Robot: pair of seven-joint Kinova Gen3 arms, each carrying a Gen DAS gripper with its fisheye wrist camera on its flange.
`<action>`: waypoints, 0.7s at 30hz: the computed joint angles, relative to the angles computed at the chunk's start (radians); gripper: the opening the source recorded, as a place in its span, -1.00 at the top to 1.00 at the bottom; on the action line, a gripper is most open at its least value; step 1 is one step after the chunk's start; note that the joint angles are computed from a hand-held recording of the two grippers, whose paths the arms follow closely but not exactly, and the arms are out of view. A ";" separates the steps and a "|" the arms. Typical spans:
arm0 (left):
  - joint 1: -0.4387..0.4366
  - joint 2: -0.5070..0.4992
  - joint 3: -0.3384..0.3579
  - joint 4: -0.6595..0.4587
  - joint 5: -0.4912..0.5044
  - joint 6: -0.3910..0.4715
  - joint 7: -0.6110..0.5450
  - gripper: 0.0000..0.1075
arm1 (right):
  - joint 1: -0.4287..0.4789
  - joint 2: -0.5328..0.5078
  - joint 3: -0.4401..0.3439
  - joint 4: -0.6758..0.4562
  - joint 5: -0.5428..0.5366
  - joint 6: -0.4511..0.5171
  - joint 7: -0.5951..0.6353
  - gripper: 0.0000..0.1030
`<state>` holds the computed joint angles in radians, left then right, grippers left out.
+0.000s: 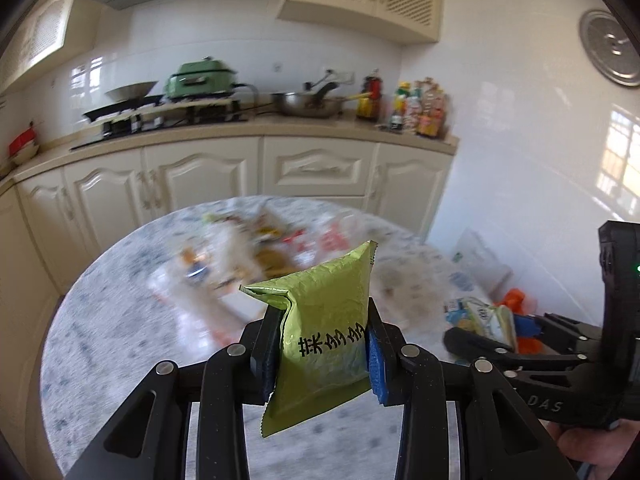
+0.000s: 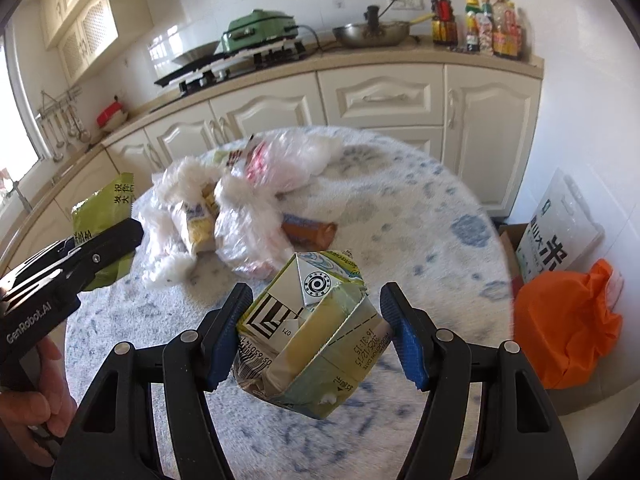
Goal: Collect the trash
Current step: 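Carry the carton and green bag over the trash bin with both grippers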
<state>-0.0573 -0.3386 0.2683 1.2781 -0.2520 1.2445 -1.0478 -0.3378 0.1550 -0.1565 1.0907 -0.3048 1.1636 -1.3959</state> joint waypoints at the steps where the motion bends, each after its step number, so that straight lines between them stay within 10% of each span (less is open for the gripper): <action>1: 0.005 0.008 0.009 -0.012 0.005 -0.002 -0.001 0.39 | 0.013 -0.001 0.005 -0.004 -0.012 0.002 0.008 -0.31; 21: 0.391 0.455 0.204 -0.418 -0.113 0.106 0.075 0.38 | 0.392 0.027 0.165 0.029 -0.073 0.041 0.039 -0.31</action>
